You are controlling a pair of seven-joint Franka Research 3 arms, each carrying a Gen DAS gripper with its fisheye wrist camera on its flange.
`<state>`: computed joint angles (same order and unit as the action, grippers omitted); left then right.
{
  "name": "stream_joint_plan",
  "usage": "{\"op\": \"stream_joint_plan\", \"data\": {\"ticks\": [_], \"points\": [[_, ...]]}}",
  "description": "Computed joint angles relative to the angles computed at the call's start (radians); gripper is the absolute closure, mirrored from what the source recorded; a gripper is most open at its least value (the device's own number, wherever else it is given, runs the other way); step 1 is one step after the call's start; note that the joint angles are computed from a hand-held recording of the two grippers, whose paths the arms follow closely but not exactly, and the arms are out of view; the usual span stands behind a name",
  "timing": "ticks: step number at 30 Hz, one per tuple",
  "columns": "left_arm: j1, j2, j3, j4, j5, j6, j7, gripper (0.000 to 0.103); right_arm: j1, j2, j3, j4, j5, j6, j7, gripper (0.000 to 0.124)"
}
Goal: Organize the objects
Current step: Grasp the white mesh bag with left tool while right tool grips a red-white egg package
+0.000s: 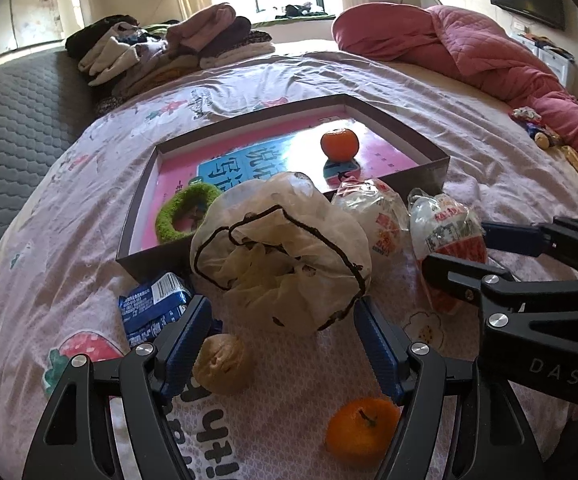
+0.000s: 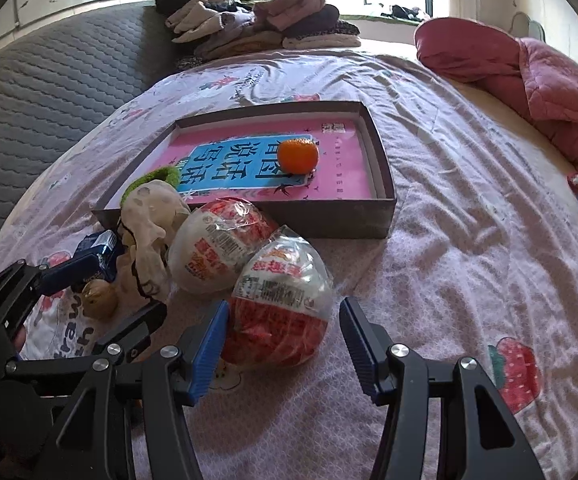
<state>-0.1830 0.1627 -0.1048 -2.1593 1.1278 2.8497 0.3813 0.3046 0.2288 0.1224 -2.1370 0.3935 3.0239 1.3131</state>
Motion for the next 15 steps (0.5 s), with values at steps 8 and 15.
{"op": "stream_joint_plan", "data": {"ticks": [8,15], "points": [[0.008,0.031,0.009,0.030,-0.063,0.013,0.041,0.028,-0.068,0.034,0.064,0.060,0.160,-0.072,-0.090,0.067],[0.025,0.066,0.010,0.055,-0.197,0.037,0.148,0.054,-0.085,0.060,0.076,0.104,0.275,-0.108,-0.166,0.069]]}}
